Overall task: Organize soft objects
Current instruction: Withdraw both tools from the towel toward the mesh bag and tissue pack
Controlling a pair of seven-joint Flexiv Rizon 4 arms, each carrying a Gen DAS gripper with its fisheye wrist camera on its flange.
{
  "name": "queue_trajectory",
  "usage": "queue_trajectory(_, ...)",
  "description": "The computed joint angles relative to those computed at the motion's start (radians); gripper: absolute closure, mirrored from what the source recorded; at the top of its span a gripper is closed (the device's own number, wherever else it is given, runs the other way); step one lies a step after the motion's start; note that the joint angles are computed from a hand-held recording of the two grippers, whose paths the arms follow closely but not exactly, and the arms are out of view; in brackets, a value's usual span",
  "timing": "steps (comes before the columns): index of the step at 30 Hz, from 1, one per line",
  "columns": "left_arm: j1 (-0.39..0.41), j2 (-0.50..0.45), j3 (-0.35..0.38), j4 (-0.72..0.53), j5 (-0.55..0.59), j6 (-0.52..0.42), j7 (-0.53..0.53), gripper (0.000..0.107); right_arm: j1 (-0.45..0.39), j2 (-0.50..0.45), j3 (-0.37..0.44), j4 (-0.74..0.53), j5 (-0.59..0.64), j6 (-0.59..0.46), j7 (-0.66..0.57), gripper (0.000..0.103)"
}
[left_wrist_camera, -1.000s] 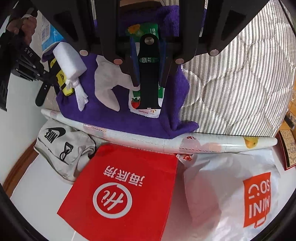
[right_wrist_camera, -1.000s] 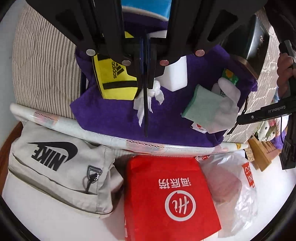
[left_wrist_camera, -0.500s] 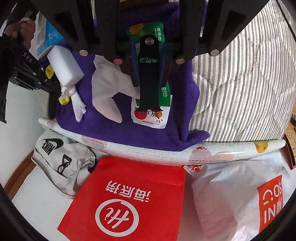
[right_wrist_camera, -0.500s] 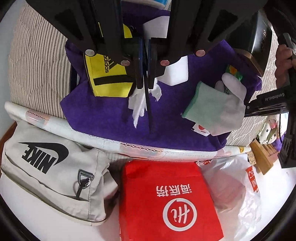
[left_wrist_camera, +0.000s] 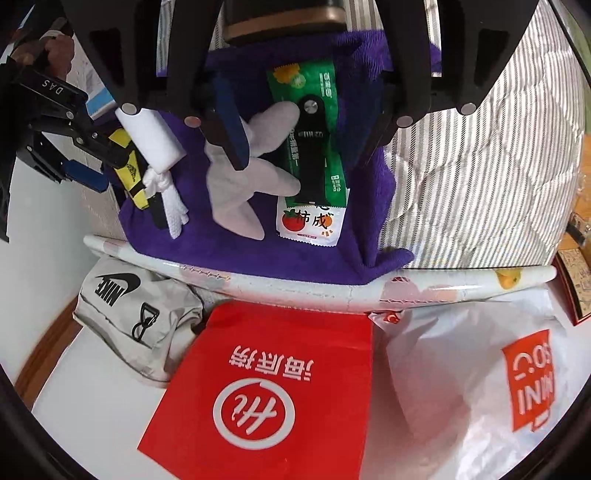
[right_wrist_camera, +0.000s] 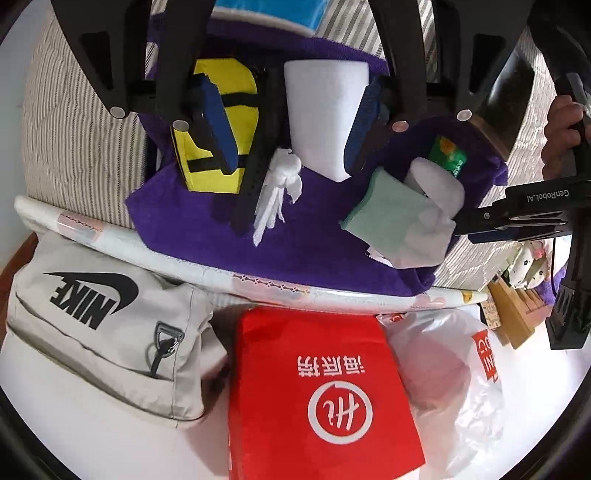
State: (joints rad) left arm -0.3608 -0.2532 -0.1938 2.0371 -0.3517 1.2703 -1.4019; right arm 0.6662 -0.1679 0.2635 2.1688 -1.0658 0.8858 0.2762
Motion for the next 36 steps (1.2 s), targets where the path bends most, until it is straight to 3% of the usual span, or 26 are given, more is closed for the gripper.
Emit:
queue_trajectory(13,-0.037,0.188,0.029,0.135,0.002,0.006,-0.035,0.052,0.066,0.129,0.104,0.051,0.002,-0.118,0.107,0.037)
queue_trajectory(16,-0.058,0.244,0.032,0.184,-0.027,0.018,-0.018,0.052,0.081,0.174,0.134,0.071,-0.008,-0.138,0.157,0.031)
queue_trajectory(20,-0.077,0.318,0.045,0.235,0.040,0.017,-0.060,0.052,0.117,0.209,0.185,0.085,-0.023,-0.219,0.244,0.022)
queue_trajectory(31,-0.149,0.483,0.067,0.405,0.093,0.066,-0.102,0.052,0.230,0.164,0.233,0.081,-0.029,-0.270,0.362,0.022)
queue_trajectory(36,-0.204,0.525,0.104,0.485,0.052,0.092,-0.079,0.052,0.278,0.125,0.231,0.081,-0.044,-0.270,0.430,0.022)
